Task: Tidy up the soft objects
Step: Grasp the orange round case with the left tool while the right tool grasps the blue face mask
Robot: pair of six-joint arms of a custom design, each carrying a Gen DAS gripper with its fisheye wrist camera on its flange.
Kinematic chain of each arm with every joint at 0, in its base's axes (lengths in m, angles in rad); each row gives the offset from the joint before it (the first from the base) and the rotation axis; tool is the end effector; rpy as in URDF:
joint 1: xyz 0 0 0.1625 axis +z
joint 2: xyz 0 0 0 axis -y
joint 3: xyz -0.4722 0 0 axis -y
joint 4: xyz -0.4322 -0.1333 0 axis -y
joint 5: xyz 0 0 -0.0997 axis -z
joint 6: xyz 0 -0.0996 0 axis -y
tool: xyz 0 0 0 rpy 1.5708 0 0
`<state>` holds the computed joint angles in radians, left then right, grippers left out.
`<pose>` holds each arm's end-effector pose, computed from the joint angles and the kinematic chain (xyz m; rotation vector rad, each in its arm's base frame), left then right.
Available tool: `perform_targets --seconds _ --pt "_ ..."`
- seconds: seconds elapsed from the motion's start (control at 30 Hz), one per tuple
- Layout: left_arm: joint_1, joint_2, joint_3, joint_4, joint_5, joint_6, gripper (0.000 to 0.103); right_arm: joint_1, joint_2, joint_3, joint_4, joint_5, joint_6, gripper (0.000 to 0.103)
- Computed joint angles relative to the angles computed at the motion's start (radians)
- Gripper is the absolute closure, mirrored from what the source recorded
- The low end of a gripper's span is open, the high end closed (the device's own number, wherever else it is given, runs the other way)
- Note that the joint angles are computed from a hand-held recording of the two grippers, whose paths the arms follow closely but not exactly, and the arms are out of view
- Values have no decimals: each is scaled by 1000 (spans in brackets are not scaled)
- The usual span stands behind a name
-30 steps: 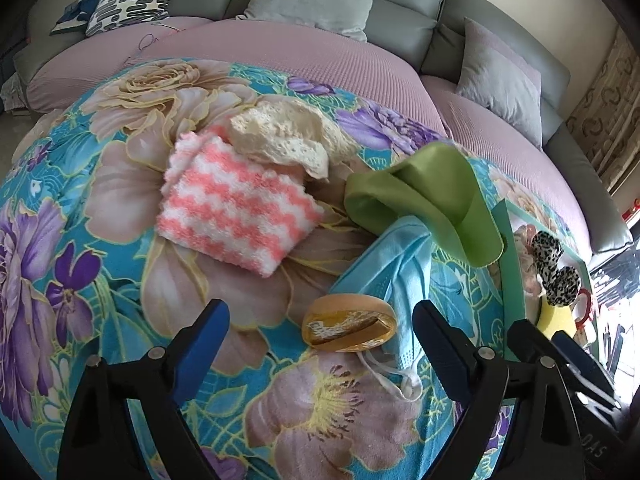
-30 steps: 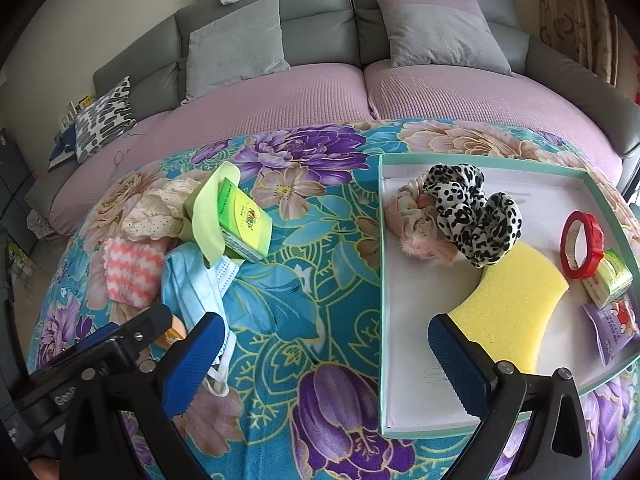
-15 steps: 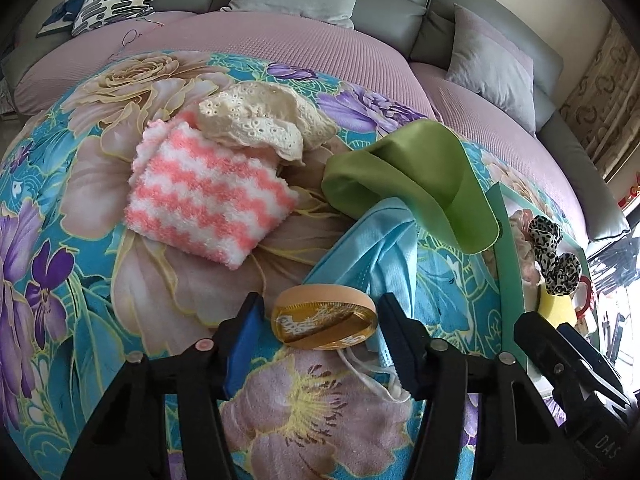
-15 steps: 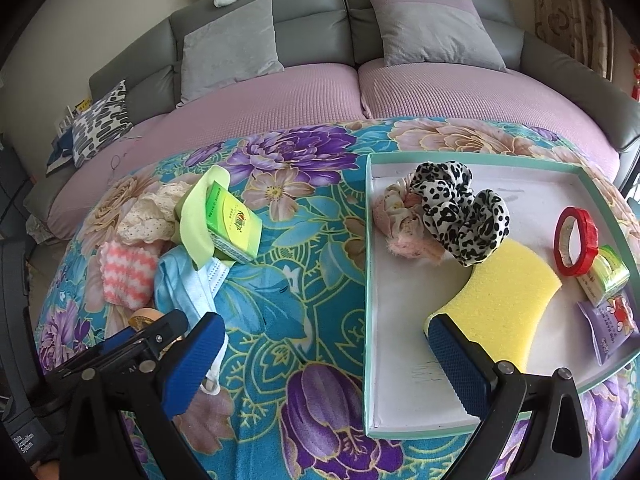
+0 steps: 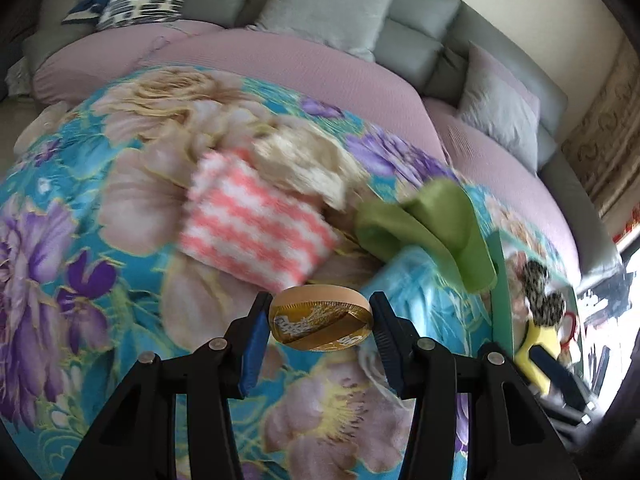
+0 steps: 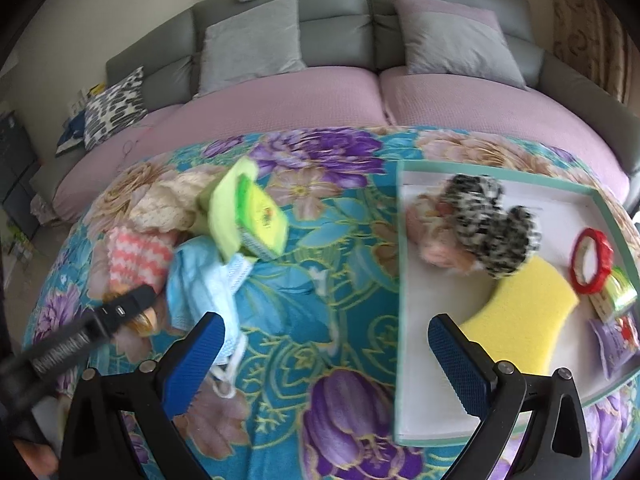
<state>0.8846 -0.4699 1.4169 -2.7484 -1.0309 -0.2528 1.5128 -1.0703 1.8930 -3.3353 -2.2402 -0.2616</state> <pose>-0.3578 -0.7281 -0.0349 0.4954 2.6519 -0.6161 0.0341 -0.6455 0.2947 -0.1619 -2.2006 0.9718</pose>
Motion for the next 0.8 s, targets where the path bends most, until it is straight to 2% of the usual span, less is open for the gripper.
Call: perform_targets --seconds 0.2,0.47,0.8 --pt "9 -23 23 -43 55 -44 52 14 63 -36 -4 32 -51 0" --pt "21 -35 34 -58 60 -68 52 27 145 -89 -51 37 -111 3" --pt "32 -32 25 -48 55 -76 52 28 194 -128 -86 46 -131 22"
